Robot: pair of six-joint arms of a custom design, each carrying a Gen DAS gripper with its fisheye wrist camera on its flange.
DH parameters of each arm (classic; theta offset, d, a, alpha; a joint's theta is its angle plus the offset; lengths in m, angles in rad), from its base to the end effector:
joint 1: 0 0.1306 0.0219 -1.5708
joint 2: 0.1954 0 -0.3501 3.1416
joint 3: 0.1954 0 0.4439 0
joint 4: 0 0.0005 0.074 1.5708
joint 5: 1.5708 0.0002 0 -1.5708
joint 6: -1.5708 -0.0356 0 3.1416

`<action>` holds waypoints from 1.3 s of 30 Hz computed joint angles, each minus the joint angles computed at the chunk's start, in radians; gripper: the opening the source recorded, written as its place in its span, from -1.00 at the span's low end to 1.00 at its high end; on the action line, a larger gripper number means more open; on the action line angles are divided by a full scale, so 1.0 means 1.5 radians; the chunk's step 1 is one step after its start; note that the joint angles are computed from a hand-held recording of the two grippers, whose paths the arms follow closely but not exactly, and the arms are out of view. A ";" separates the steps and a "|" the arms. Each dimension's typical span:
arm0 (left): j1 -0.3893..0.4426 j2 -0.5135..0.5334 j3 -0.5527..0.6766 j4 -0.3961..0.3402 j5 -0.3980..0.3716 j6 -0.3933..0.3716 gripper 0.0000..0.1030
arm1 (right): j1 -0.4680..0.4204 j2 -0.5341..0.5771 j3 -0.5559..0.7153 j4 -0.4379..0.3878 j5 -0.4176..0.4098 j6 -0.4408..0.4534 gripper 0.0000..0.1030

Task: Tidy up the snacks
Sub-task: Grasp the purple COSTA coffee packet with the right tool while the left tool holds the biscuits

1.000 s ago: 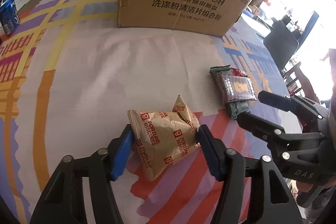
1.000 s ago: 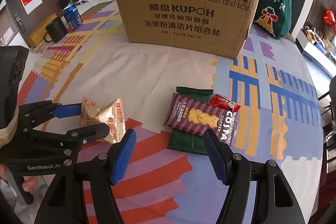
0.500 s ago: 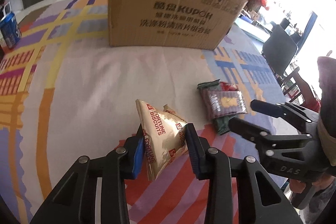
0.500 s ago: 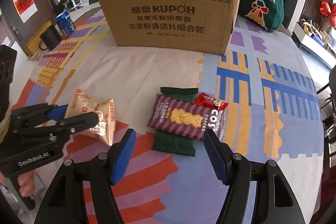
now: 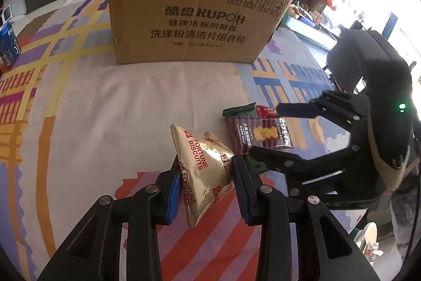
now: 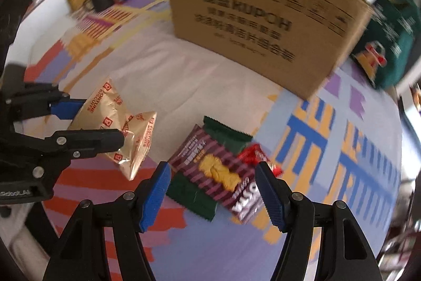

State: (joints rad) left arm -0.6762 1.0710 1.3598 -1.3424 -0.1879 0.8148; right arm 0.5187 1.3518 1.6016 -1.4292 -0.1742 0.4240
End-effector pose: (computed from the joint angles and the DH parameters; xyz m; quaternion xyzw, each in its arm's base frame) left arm 0.3129 -0.2432 0.4962 -0.0906 0.9585 -0.1061 0.2486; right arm 0.4186 0.2455 0.4894 -0.4588 0.8630 0.0944 0.1895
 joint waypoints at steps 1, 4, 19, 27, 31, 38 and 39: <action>0.000 0.001 0.001 -0.002 0.000 0.000 -0.31 | 0.002 0.005 0.002 0.001 0.002 0.018 0.30; 0.000 0.004 0.002 -0.005 -0.001 0.001 -0.31 | 0.009 0.025 0.014 -0.015 0.004 0.076 0.30; 0.023 0.011 0.001 0.001 0.009 0.000 -0.31 | 0.006 0.062 0.035 -0.009 -0.010 0.031 0.05; 0.023 0.011 0.004 0.006 0.003 -0.004 -0.31 | -0.013 0.042 0.022 0.003 -0.053 -0.030 -0.13; 0.021 0.010 0.012 0.004 -0.012 -0.004 -0.31 | -0.012 0.025 0.016 0.017 -0.062 -0.059 -0.14; 0.020 0.005 0.033 0.003 -0.048 -0.020 -0.31 | -0.012 -0.004 0.013 0.056 -0.063 -0.111 -0.14; 0.020 0.006 0.037 0.004 -0.053 -0.023 -0.31 | -0.011 -0.006 0.014 0.061 -0.062 -0.117 -0.14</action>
State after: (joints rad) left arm -0.6457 1.0792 1.4152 -1.3366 -0.2679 0.7799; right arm 0.5020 1.3427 1.6226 -1.3384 -0.2676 0.2486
